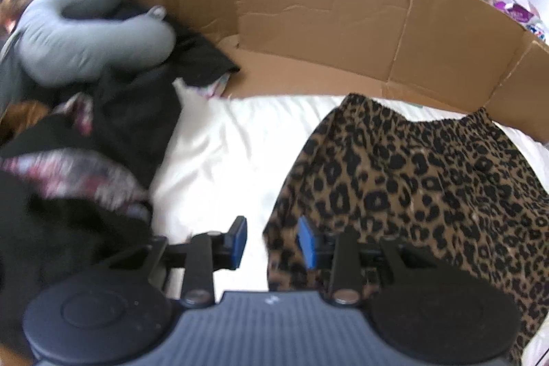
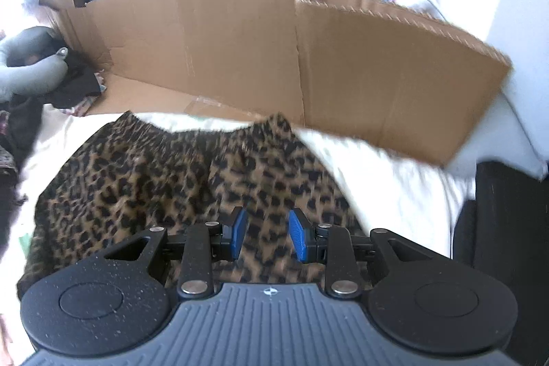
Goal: Fold clothes
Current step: 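Lay the leopard shorts flat on the sheet and open both tools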
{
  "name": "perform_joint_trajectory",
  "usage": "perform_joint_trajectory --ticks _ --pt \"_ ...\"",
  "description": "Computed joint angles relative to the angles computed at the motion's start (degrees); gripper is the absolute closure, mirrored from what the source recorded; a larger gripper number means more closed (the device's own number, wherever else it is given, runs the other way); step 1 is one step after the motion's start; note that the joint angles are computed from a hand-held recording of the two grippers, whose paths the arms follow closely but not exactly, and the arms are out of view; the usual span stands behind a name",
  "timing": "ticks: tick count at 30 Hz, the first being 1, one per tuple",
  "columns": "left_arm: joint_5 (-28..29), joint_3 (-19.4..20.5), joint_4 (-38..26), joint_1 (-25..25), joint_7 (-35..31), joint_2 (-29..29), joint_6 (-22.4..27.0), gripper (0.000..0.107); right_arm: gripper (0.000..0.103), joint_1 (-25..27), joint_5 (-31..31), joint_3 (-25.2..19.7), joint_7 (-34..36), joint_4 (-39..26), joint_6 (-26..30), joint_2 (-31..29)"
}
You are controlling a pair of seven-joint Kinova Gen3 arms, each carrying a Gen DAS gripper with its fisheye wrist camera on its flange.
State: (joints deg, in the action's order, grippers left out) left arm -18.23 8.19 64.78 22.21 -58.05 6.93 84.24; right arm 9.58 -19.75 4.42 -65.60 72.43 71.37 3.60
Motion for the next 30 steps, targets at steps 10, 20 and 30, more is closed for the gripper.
perform_joint_trajectory --ticks 10,20,30 --pt "4.38 2.59 7.57 -0.59 -1.06 -5.46 0.83 0.063 0.061 1.85 -4.49 4.32 0.84 4.17 8.74 -7.65" --pt "1.21 6.17 14.51 3.17 1.42 -6.05 -2.17 0.039 0.058 0.93 -5.50 6.60 -1.73 11.02 14.10 -10.85" --pt "3.44 5.81 17.63 3.31 2.55 -6.14 -3.59 0.039 0.058 -0.74 -6.74 6.35 1.03 13.27 18.93 -11.27"
